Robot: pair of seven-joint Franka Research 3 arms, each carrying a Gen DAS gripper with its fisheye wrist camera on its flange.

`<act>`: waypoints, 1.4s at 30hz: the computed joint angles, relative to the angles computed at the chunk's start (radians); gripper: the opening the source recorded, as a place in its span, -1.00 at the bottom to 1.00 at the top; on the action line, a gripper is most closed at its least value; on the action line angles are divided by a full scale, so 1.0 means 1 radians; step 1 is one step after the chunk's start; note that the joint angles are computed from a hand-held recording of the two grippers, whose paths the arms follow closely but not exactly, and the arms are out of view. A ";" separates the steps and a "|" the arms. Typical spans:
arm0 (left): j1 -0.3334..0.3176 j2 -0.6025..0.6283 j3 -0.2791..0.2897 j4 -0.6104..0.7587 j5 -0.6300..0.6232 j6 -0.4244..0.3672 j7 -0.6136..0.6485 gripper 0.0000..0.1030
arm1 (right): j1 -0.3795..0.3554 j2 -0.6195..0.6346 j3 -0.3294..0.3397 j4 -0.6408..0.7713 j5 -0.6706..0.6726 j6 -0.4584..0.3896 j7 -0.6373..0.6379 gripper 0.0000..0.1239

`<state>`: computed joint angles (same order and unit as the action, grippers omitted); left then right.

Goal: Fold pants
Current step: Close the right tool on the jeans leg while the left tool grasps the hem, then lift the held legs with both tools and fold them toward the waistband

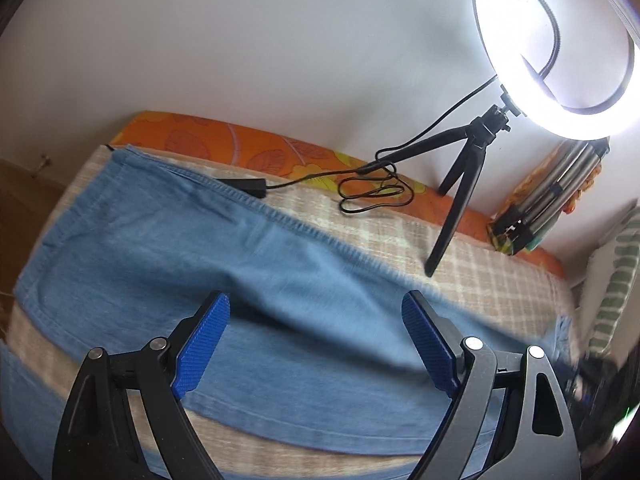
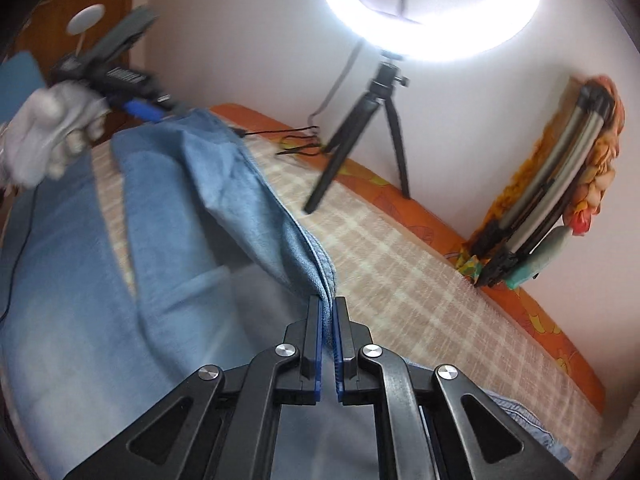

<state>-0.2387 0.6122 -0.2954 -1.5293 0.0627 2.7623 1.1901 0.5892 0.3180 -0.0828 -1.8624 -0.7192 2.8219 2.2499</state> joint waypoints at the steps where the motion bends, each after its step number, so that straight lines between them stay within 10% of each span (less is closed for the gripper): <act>1: 0.005 0.018 -0.014 0.028 -0.013 -0.026 0.008 0.72 | 0.008 -0.012 0.009 -0.019 -0.005 0.003 -0.009 -0.97; 17: -0.145 0.336 0.096 0.565 0.036 -0.457 -0.150 0.68 | 0.040 -0.072 0.077 -0.117 -0.011 0.000 -0.028 -0.97; 19: -0.148 0.321 0.108 0.530 0.059 -0.416 -0.165 0.44 | 0.036 -0.072 0.081 -0.119 -0.009 0.000 -0.031 -0.97; 23: -0.130 0.288 0.099 0.453 0.085 -0.353 -0.144 -0.80 | 0.042 -0.074 0.078 -0.124 -0.029 -0.006 -0.011 -0.97; 42: 0.037 -0.250 0.010 -0.363 0.057 0.223 -0.131 -0.89 | 0.006 -0.208 0.165 -0.167 -0.259 -0.112 0.234 -0.97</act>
<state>-0.2021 0.3626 -0.2849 -1.8922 0.1200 2.9850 1.0594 0.5953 0.1100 0.0819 -2.0294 -0.9778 2.7103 2.4840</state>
